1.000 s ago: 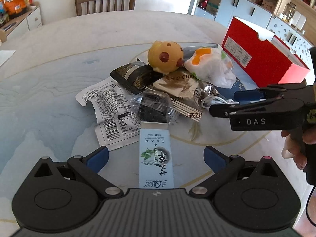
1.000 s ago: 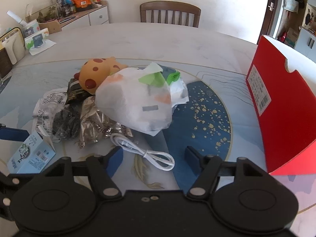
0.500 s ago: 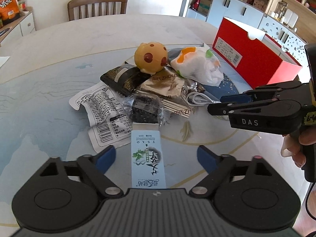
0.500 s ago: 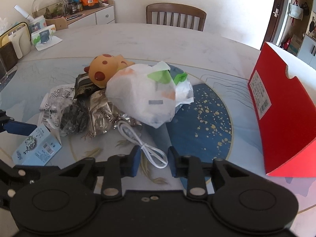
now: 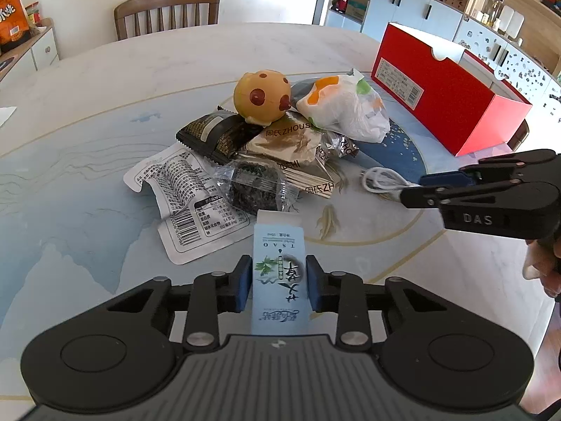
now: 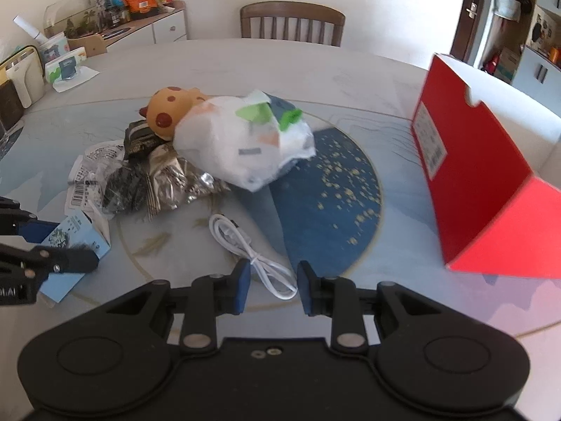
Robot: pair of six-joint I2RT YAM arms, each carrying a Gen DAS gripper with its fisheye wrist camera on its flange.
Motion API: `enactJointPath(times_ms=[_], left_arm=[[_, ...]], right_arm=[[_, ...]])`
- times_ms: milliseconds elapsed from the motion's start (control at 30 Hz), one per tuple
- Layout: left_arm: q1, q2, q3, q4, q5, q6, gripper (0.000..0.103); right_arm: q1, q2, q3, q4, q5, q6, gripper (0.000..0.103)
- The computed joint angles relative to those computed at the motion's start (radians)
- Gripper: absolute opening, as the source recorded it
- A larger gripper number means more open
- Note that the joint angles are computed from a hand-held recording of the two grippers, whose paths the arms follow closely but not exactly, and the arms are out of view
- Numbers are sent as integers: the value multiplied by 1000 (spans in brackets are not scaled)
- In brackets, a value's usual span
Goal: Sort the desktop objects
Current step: 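Carry milk carton with left tool while right tool carries cable to red box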
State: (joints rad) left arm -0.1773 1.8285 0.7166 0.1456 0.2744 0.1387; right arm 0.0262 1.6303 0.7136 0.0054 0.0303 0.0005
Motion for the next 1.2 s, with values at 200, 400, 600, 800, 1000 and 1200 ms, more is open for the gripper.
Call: enactJointPath(times_ms=[200,400,600,800,1000,1200], left_arm=[[-6,-20,-15,-7,12,12,28],[-22,-61,-16,-37,33,31,28],[-56,-93,17,-99,38,46,28],[-86,-123,63,-155,63,38,28],[-128,-140,114,-199,55,17,28],[-176,-141,183,-235,59,-1,28]], right_arm=[[-19,-72,-54,-12,-15,19,27],[-39,-155,-99,-35,-27,33,27],[-77,-247,-127,-72,-50,37,27],[-124,-346,-108,-159,-77,28,27],[-168,-412,-61,-253,-82,12,27],[-244,-460,-18,-318,-96,-12,27]])
